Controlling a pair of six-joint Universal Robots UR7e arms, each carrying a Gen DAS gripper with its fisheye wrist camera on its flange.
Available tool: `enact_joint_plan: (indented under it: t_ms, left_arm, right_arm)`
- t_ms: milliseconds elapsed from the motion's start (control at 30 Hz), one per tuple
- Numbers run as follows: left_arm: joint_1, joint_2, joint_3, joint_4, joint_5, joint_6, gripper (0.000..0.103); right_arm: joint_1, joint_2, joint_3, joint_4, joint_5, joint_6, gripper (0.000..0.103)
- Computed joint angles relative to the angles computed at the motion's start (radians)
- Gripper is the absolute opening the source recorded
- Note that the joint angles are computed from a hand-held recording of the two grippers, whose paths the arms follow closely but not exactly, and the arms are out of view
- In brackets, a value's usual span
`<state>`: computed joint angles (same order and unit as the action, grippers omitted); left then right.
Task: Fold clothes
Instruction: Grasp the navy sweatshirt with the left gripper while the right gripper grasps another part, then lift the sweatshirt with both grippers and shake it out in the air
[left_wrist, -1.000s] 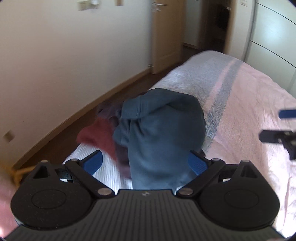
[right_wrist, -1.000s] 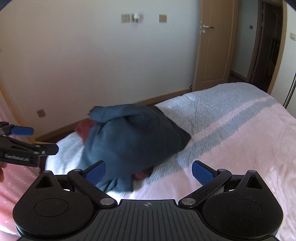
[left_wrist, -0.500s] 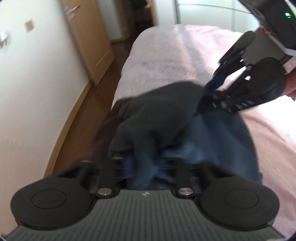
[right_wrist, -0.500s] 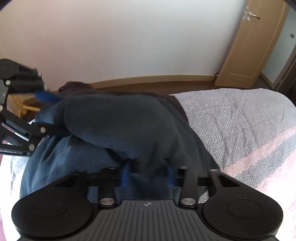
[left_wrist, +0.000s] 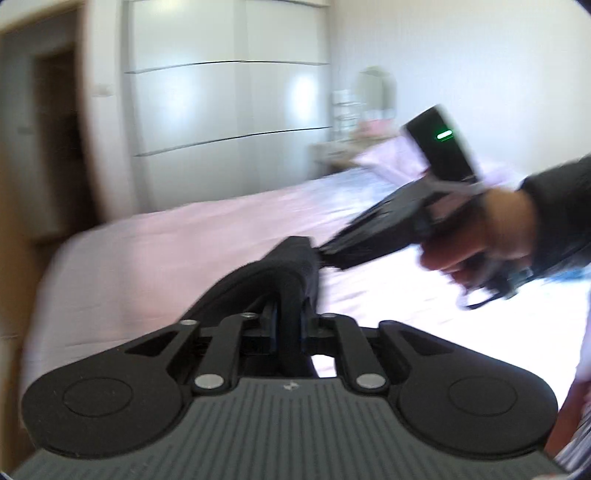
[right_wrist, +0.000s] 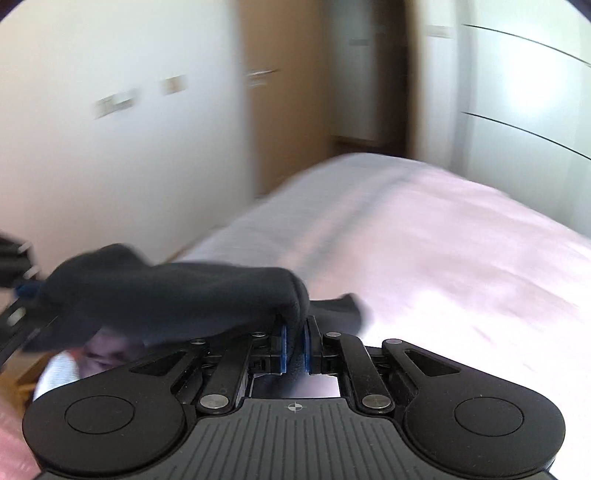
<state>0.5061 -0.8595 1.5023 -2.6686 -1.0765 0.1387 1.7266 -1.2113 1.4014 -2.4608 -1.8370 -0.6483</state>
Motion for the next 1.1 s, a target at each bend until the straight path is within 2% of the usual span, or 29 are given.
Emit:
enact_joint_plan:
  t_ms: [33,67,100,133,167,200,233,300,367,433,533,633,733,767,800,833,867,933,1000,1067,1100]
  left_arm:
    - [-0.010,0.049,-0.033,0.012,-0.047,-0.027,0.036]
    - [-0.024,0.095,-0.057,0.019,-0.072,-0.042,0.052]
    - [-0.039,0.130,-0.073,0.031,-0.075,-0.053,0.053]
    - [-0.054,0.158,-0.081,0.052,-0.066,-0.071,0.052]
    - [-0.068,0.177,-0.083,0.080,-0.059,-0.094,0.052]
    - [-0.075,0.190,-0.085,0.113,-0.049,-0.121,0.053]
    - [-0.076,0.207,-0.093,0.148,-0.030,-0.136,0.054]
    - [-0.039,0.246,-0.143,0.250,0.018,-0.114,0.064]
    - [-0.006,0.261,-0.149,0.331,0.081,-0.097,0.064]
    - [0.039,0.285,-0.162,0.369,0.154,-0.025,0.066]
    - [0.094,0.317,-0.148,0.330,0.228,0.164,0.068]
    - [0.151,0.352,-0.134,0.267,0.268,0.379,0.068]
    - [0.215,0.418,-0.172,0.168,0.278,0.609,0.065]
    - [0.234,0.434,-0.190,0.159,0.266,0.654,0.061]
    - [0.251,0.445,-0.213,0.183,0.250,0.675,0.041]
    - [0.264,0.455,-0.239,0.218,0.239,0.685,0.026]
    - [0.272,0.461,-0.263,0.258,0.229,0.682,0.003]
    - [0.280,0.439,-0.281,0.304,0.169,0.661,0.003]
    - [0.276,0.386,-0.286,0.379,0.074,0.626,0.002]
    - [0.266,0.323,-0.306,0.537,-0.073,0.599,0.002]
    - [0.260,0.294,-0.322,0.640,-0.173,0.588,0.001]
  right_arm:
    - [-0.041,-0.039,0.011,-0.005,-0.010,0.004,0.007]
    - [-0.079,-0.069,0.021,-0.018,-0.044,-0.005,0.013]
    - [-0.111,-0.090,0.032,-0.047,-0.107,-0.027,0.020]
    - [-0.138,-0.111,0.049,-0.089,-0.170,-0.046,0.039]
    - [-0.167,-0.128,0.061,-0.137,-0.231,-0.069,0.051]
    - [-0.200,-0.150,0.070,-0.157,-0.257,-0.075,0.053]
    - [-0.234,-0.186,0.085,-0.135,-0.242,-0.045,0.055]
    - [-0.293,-0.251,0.121,-0.083,-0.218,0.010,0.061]
    - [-0.335,-0.306,0.172,-0.026,-0.202,0.051,0.064]
    - [-0.368,-0.327,0.197,0.051,-0.183,0.105,0.065]
    - [-0.398,-0.372,0.286,0.097,-0.131,0.168,0.065]
    - [-0.421,-0.375,0.374,0.058,-0.063,0.287,0.067]
    - [-0.442,-0.323,0.417,-0.032,-0.014,0.415,0.072]
    - [-0.451,-0.304,0.434,-0.073,0.010,0.449,0.076]
    - [-0.460,-0.286,0.449,-0.111,0.035,0.484,0.078]
    - [-0.470,-0.271,0.460,-0.144,0.065,0.522,0.080]
    - [-0.481,-0.255,0.471,-0.178,0.094,0.560,0.080]
    - [-0.494,-0.233,0.499,-0.253,0.123,0.639,0.080]
    - [-0.502,-0.214,0.529,-0.332,0.135,0.721,0.080]
    - [-0.510,-0.220,0.560,-0.386,0.156,0.790,0.080]
    - [-0.513,-0.229,0.577,-0.406,0.169,0.822,0.080]
